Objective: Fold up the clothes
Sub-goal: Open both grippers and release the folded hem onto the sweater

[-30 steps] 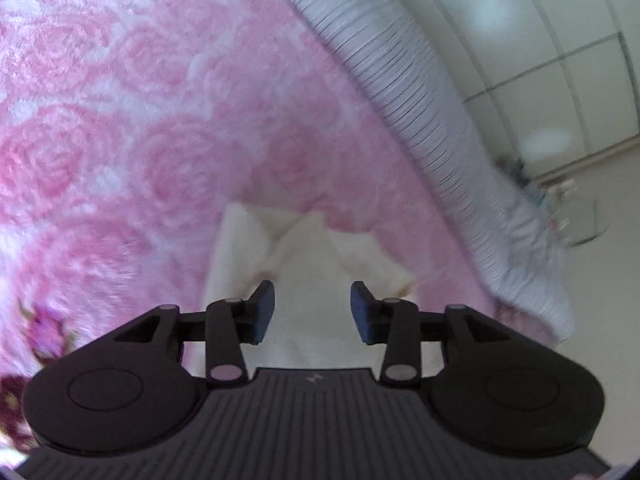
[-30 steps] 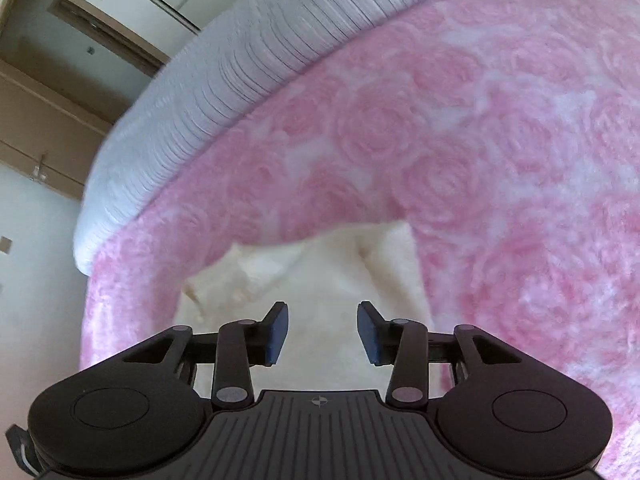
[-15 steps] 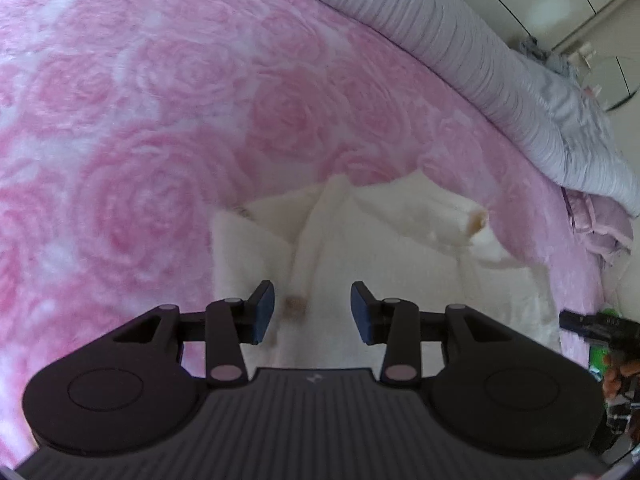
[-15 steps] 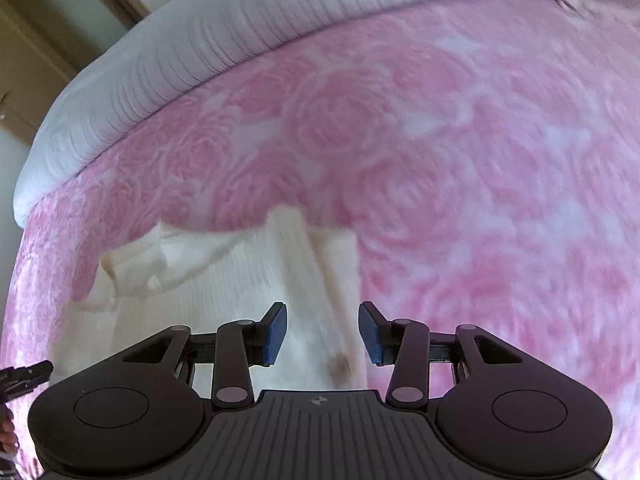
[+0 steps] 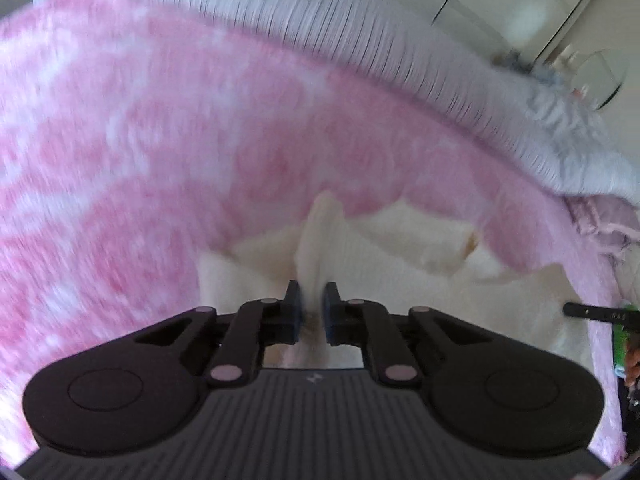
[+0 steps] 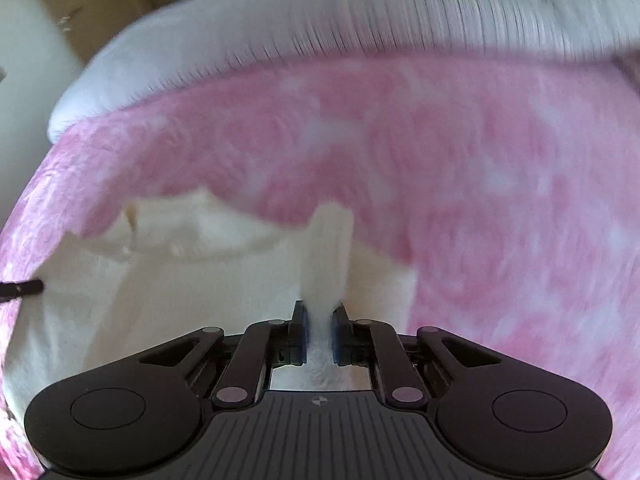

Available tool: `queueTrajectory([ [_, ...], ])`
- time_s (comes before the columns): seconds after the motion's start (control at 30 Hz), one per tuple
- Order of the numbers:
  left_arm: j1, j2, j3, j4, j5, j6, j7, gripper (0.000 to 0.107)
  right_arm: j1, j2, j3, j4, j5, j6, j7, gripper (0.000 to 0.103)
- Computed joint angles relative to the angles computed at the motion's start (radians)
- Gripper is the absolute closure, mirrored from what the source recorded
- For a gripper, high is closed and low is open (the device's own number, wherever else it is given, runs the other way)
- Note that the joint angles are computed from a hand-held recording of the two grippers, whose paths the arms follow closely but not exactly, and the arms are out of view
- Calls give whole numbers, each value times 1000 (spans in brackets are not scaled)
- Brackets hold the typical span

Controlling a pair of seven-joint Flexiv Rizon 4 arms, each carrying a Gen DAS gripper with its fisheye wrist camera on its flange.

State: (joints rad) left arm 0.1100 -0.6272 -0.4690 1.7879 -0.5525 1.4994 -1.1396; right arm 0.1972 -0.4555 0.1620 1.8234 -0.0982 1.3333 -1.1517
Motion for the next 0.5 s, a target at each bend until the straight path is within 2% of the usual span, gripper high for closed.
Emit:
queueTrajectory([
  [0.07,20,1,-38,19,-33,87,21,98,35,14,-53,17,-36,76,34,94],
  [0.17,-29,-24,54,-30,28,66,-72,98,103,7,-160,25,-116,156,120,94],
  [0.27,-109,-60,165,-96,80,13,-122,98,105,-46,-169,-26,-157,107,148,94],
  [0.3,-116,-67,173,-104,88,14,-132,98,111,-62,-176,-38,-173,93,158,94],
  [0.37,-121,-77,176,-116,98,23,-153,98,124,-78,-191,-45,-201,87,180,94],
  [0.5,-61,-83,89,-97,125,109,-147,98,164,-65,-255,-9,-261,136,240,94],
])
